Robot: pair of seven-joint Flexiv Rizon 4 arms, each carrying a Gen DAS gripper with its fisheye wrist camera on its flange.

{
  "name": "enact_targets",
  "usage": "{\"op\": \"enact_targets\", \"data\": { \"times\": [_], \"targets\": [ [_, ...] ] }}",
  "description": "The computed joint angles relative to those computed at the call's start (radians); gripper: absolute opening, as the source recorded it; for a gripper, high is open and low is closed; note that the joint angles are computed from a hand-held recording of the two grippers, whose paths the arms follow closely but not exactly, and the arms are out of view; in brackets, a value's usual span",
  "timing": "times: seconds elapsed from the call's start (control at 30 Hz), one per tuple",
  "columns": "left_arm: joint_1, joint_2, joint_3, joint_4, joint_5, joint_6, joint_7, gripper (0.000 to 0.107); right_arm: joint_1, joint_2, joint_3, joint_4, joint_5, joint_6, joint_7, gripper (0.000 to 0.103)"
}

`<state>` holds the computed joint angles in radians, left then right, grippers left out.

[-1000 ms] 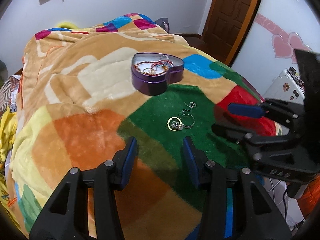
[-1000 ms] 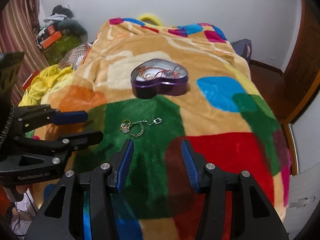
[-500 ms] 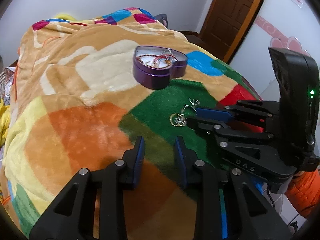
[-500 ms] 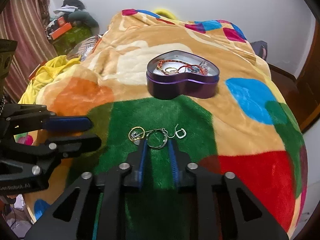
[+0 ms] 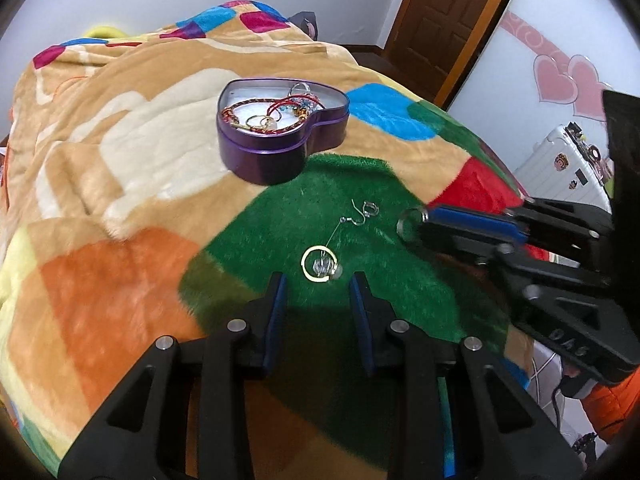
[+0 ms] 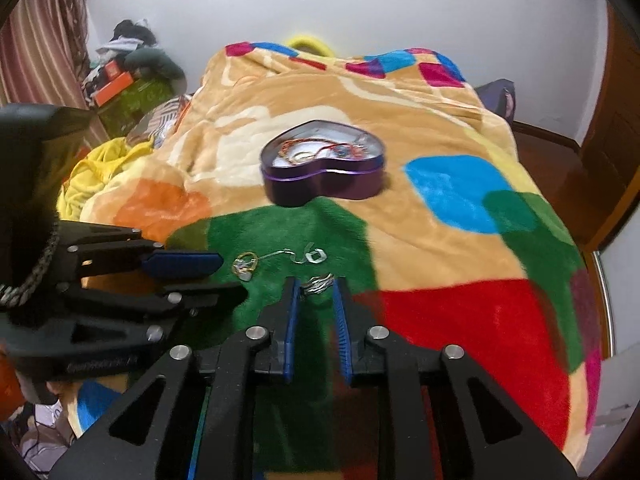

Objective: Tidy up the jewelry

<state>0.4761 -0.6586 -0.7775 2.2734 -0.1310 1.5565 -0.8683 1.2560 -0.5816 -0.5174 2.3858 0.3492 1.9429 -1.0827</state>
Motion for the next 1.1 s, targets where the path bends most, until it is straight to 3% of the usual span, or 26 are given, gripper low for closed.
{"op": "enact_targets", "data": {
  "times": [0.23,0.4,0.57,0.87,1.1],
  "targets": [
    [-0.061,-0.002,0.051,-0.019,0.008,0.022,-0.002,0.031,0.011,0.002,-0.013,0.015,0.011,-0.016,0.007,0.009],
    [-0.067,-0.008,0.058,-0.023,0.019,0.035,-0.005,0.029,-0.074,0.041,0.074,0.027,-0.019,-0.02,0.035,0.009],
    [-0.073,-0.011,0.065,-0.026,0.034,0.05,-0.01,0.021,-0.072,0.048,0.066,0.029,-0.045,-0.04,0.053,0.018],
    [-0.012,0.0,0.016,0.01,0.081,0.09,-0.035,0.02,-0.043,0.015,0.01,0.004,-0.097,-0.083,0.085,0.019],
    [0.063,0.008,-0.041,0.034,0.129,0.109,-0.073,0.02,-0.053,-0.027,0.012,-0.015,-0.094,-0.047,0.101,0.019]
  ]
}}
